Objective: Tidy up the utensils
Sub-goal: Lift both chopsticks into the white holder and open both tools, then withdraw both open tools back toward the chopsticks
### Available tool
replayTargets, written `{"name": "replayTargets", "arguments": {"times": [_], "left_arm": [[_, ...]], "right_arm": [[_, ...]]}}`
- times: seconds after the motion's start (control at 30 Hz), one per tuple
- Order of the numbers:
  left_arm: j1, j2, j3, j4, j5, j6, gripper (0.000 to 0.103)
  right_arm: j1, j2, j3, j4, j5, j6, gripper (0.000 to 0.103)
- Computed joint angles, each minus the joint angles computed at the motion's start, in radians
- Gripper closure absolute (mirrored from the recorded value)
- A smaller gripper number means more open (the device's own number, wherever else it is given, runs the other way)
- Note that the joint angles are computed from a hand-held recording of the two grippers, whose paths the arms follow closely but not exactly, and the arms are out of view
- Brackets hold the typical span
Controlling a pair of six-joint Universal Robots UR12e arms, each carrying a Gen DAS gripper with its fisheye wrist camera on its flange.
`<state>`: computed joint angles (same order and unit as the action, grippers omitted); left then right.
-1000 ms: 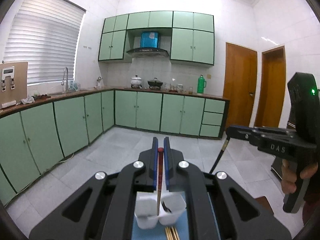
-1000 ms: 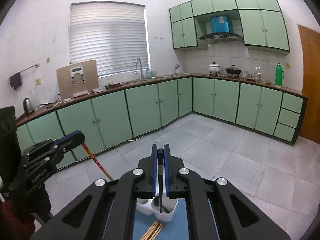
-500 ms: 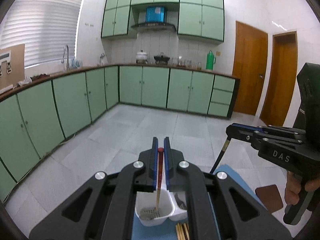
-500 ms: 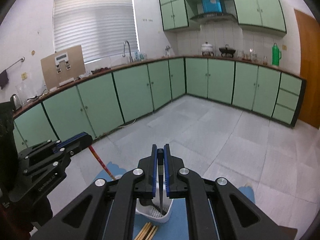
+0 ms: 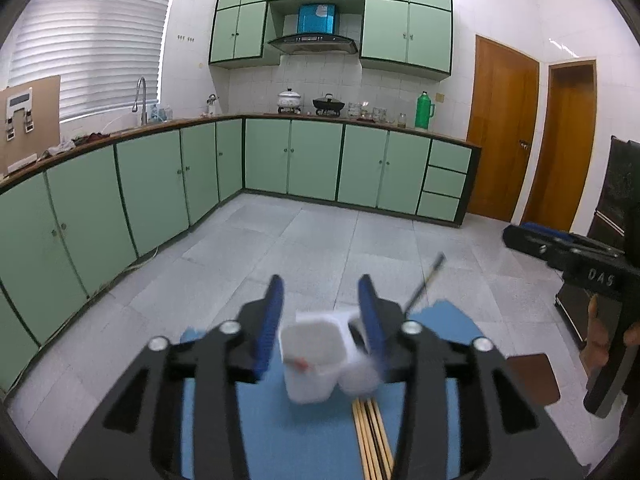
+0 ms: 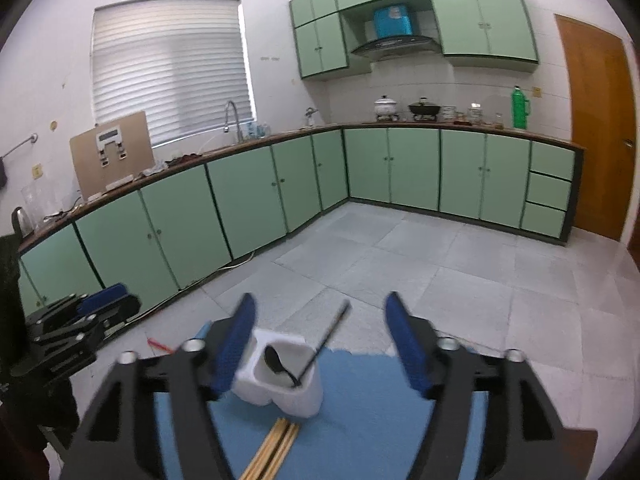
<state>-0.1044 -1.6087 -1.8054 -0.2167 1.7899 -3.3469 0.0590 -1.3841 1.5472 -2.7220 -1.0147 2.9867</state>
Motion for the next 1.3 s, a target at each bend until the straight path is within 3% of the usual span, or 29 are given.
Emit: {"name": "replayTargets", "arguments": {"times": [0.1, 0.23, 0.57, 0.83, 1.3], "left_arm": [[-0.017, 0.039, -0.068, -0.015, 0.005, -0.041, 0.043], [-0.035, 0.079, -0.156, -0.057, 0.003, -0.085, 0.034], [-0.035, 0.141, -0.311, -0.237, -0.005, -0.167, 0.032], [-0.014, 0.186, -0.364, -0.303, -0.001, -0.185, 0.032], [-0.022, 0.179, -0.354, -0.323, -0.002, -0.218, 0.03]], "right_arm": [[-0.015, -0.049, 0.092, -0.038, -0.03, 0.023, 0.011], [-0.028, -0.103, 0.2, -0.019, -0.053, 0.019, 0.008], [-0.015, -0.192, 0.407, 0.095, -0.135, -0.038, 0.008], [0.048, -0.204, 0.465, 0.141, -0.211, -0.103, 0.009], [0.108, -0.194, 0.468, 0.136, -0.301, -0.158, 0.016]]}}
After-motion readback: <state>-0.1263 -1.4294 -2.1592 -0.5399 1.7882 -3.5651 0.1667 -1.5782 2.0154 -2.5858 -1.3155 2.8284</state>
